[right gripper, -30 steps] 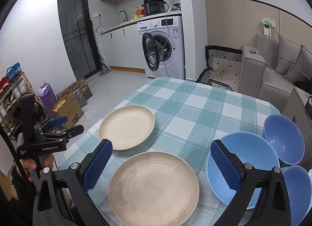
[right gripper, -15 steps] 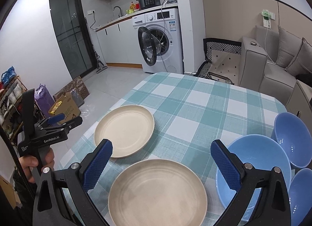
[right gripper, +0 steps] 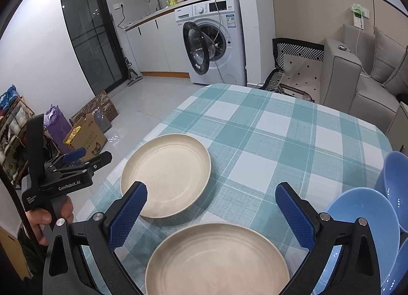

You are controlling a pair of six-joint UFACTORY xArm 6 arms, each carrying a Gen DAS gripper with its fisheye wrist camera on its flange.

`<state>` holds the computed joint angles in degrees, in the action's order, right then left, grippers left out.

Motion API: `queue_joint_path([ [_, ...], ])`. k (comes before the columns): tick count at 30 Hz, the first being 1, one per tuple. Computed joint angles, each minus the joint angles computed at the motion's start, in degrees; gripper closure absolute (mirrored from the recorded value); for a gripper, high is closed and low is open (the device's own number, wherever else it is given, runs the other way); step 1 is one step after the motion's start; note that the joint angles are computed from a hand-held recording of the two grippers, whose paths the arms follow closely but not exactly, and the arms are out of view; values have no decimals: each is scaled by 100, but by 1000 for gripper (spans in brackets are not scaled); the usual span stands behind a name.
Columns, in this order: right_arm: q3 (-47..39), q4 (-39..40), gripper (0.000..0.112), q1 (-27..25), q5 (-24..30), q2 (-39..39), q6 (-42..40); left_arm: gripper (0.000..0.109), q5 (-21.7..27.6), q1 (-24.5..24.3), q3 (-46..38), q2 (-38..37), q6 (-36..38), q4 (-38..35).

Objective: Organize plates and bowls
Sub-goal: 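Move both grippers to the rim of the remaining cream plate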

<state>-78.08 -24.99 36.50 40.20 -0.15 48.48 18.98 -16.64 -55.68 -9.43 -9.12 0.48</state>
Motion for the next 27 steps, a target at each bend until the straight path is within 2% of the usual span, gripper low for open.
queue_joint_path([
  [7, -341, 513, 10, -186, -67, 526, -277, 6, 67, 24, -35, 226, -240, 268],
  [15, -551, 1097, 10, -389, -105, 980, -644, 10, 161, 22, -128, 541, 323, -375],
  [20, -826, 1366, 12, -446, 1, 1345, -942, 16, 218, 25, -152, 678, 400, -451],
  [25, -1168, 1707, 27, -468, 159, 1743, -1308, 17, 252, 26, -158, 786, 402, -465],
  [27, -1337, 1795, 31, -463, 252, 1909, -1438, 21, 272, 27, -169, 821, 477, -560],
])
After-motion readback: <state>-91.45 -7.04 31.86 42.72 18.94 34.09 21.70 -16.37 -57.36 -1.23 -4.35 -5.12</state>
